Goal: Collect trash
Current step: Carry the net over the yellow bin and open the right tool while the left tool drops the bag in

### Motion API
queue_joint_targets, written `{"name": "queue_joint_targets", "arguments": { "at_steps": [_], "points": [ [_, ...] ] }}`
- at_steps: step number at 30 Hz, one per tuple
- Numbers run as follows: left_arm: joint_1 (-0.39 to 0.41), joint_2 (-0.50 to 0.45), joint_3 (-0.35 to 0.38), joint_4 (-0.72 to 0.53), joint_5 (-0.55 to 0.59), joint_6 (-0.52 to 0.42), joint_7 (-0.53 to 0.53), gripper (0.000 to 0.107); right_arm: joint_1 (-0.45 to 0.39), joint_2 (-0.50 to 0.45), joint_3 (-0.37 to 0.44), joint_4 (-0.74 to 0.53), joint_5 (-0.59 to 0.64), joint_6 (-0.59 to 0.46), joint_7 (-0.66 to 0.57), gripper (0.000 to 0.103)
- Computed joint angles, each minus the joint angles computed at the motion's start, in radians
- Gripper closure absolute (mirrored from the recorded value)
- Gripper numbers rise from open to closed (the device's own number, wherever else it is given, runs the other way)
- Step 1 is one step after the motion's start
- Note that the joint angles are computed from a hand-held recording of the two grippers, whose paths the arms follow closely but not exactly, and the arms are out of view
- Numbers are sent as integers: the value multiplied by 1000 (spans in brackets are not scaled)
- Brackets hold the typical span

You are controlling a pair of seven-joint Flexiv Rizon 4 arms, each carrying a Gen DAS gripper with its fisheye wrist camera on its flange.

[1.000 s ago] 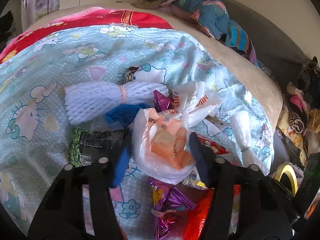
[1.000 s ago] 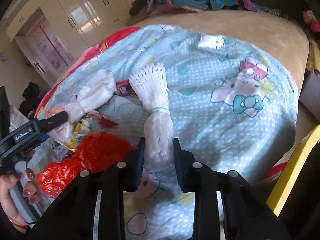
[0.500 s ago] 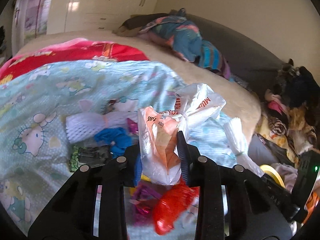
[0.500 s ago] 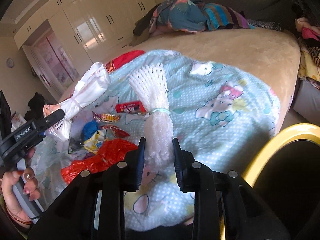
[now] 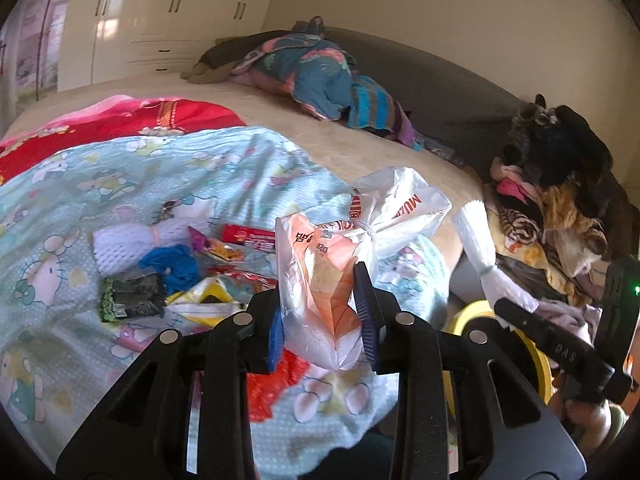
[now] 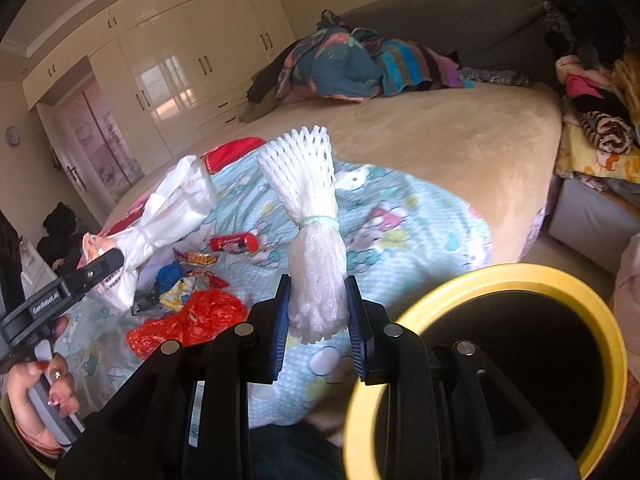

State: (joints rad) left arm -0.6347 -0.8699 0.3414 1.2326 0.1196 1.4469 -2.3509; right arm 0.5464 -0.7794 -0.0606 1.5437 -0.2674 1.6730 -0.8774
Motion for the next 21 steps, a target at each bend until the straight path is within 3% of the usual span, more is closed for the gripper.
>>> {"name": "queue_joint_targets", "arguments": {
  "at_steps": [21],
  "points": [
    [5,-43,-127,-88,-26,-30,193,82,75,149,-167,272,68,49,16,78]
  ]
}}
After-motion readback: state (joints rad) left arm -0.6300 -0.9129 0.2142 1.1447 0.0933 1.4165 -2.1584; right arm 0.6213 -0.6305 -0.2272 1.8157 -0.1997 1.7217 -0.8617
